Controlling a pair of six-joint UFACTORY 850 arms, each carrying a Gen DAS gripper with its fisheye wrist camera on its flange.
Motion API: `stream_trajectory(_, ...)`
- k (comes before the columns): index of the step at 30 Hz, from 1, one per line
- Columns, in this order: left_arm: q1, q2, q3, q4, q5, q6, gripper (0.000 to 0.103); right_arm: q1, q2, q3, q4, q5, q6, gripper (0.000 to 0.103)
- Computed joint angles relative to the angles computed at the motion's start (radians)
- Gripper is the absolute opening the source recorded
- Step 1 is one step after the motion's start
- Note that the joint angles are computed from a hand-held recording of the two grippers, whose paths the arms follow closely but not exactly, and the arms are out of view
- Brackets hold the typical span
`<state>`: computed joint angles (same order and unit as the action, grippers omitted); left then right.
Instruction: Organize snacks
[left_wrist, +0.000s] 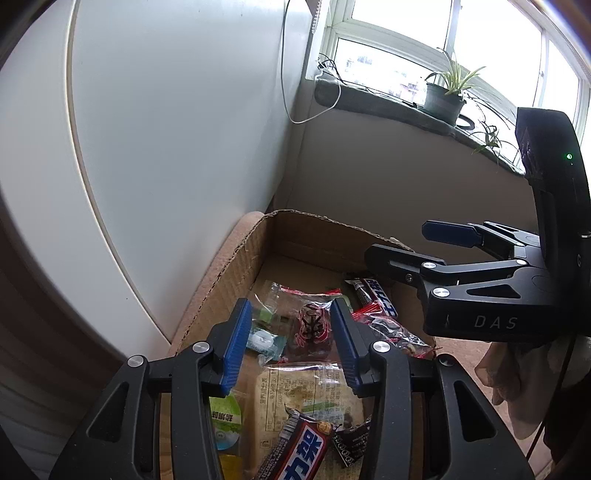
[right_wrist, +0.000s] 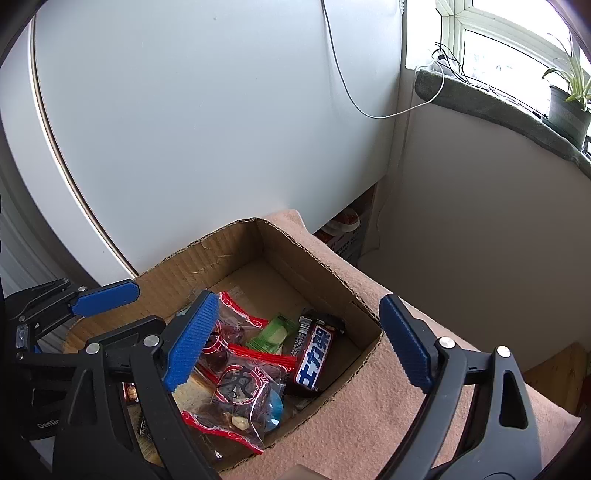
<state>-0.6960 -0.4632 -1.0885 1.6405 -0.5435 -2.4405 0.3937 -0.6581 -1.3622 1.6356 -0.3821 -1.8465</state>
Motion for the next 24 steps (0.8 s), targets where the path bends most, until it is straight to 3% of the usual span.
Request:
stream_trajectory(8, -0.036, 0.034, 0.028, 0.005, -0.043, -0.033, 0.044, -0.023, 0.083, 0.108, 0.147, -0.032, -0.131, 0.091)
stream_trajectory(12, -0.064, 0.048, 0.038, 0.003, -0.073, -0.047, 0.053, -0.031, 0.14, 0.183, 0.227, -0.048, -0.223, 0.091)
stream_trajectory(21, -0.144, 0.078, 0.059, -0.03, -0.157, -0.053, 0.055, -0.062, 0.273, 0.354, 0.386, -0.089, -0.372, 0.092)
stream_trajectory(24, -0.172, 0.087, 0.065, -0.035, -0.191, -0.07, 0.061, -0.074, 0.309, 0.4, 0.414, -0.085, -0.373, 0.101)
